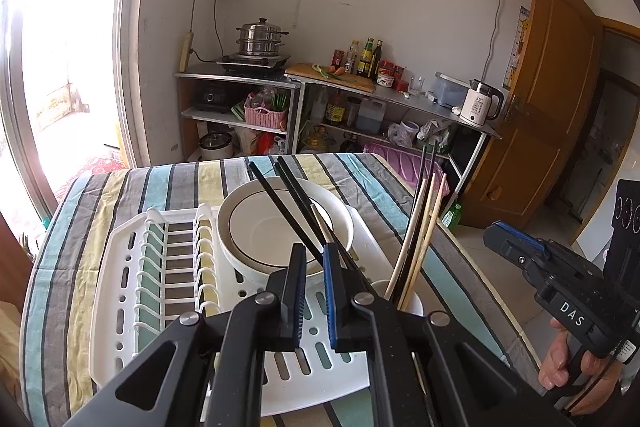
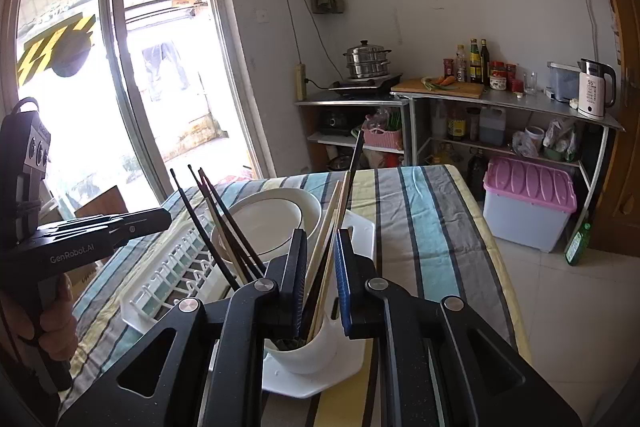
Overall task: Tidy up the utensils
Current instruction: 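Withdraw both open tools away from the white cup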
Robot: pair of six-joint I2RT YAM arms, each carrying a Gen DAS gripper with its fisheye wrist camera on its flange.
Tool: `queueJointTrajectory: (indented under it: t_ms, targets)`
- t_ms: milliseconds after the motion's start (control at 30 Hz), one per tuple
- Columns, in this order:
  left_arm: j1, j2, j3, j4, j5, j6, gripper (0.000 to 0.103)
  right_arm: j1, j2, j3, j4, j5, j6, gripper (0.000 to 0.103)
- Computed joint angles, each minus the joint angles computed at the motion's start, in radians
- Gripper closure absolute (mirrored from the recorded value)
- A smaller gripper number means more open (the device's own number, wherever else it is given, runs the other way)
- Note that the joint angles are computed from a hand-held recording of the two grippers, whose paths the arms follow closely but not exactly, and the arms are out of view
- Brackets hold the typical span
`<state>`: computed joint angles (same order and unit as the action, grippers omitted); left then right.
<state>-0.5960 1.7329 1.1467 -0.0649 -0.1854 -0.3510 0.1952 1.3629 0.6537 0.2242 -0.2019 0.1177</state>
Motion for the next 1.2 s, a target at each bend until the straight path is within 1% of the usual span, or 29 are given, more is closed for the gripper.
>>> queueJointTrajectory:
  t_ms: [167, 267, 333, 400, 467, 533, 767, 967, 1067, 1200]
  targets:
    - [-0.062, -0.108, -0.144, 0.051, -0.078, -0.002, 0.092, 0.014, -0.117, -0.097, -0.006, 0.001, -0.005, 0.085]
    - [-0.115, -0.186, -0.250, 0.089, -0.128, -0.024, 0.092, 0.025, -0.205, -0.166, -0.020, 0.006, -0.004, 0.083]
    - [-0.159, -0.232, -0.320, 0.112, -0.175, -0.048, 0.092, 0.038, -0.272, -0.211, -0.037, 0.012, -0.003, 0.081]
    - [-0.208, -0.270, -0.381, 0.125, -0.222, -0.079, 0.092, 0.063, -0.345, -0.255, -0.063, 0.040, 0.000, 0.075]
    - [-0.262, -0.298, -0.438, 0.134, -0.272, -0.119, 0.092, 0.097, -0.419, -0.298, -0.092, 0.070, 0.008, 0.072]
    - [-0.319, -0.319, -0.485, 0.133, -0.330, -0.158, 0.092, 0.132, -0.484, -0.333, -0.128, 0.102, 0.018, 0.072]
    - [-0.507, -0.369, -0.582, 0.057, -0.505, -0.341, 0.092, 0.296, -0.727, -0.439, -0.294, 0.250, 0.077, 0.071]
    - [-0.639, -0.415, -0.619, -0.056, -0.633, -0.507, 0.092, 0.514, -0.944, -0.482, -0.489, 0.466, 0.161, 0.071]
    - [-0.686, -0.414, -0.620, -0.103, -0.665, -0.579, 0.092, 0.622, -1.016, -0.487, -0.568, 0.573, 0.204, 0.071]
    - [-0.745, -0.392, -0.618, -0.163, -0.696, -0.670, 0.092, 0.759, -1.045, -0.487, -0.627, 0.698, 0.266, 0.071]
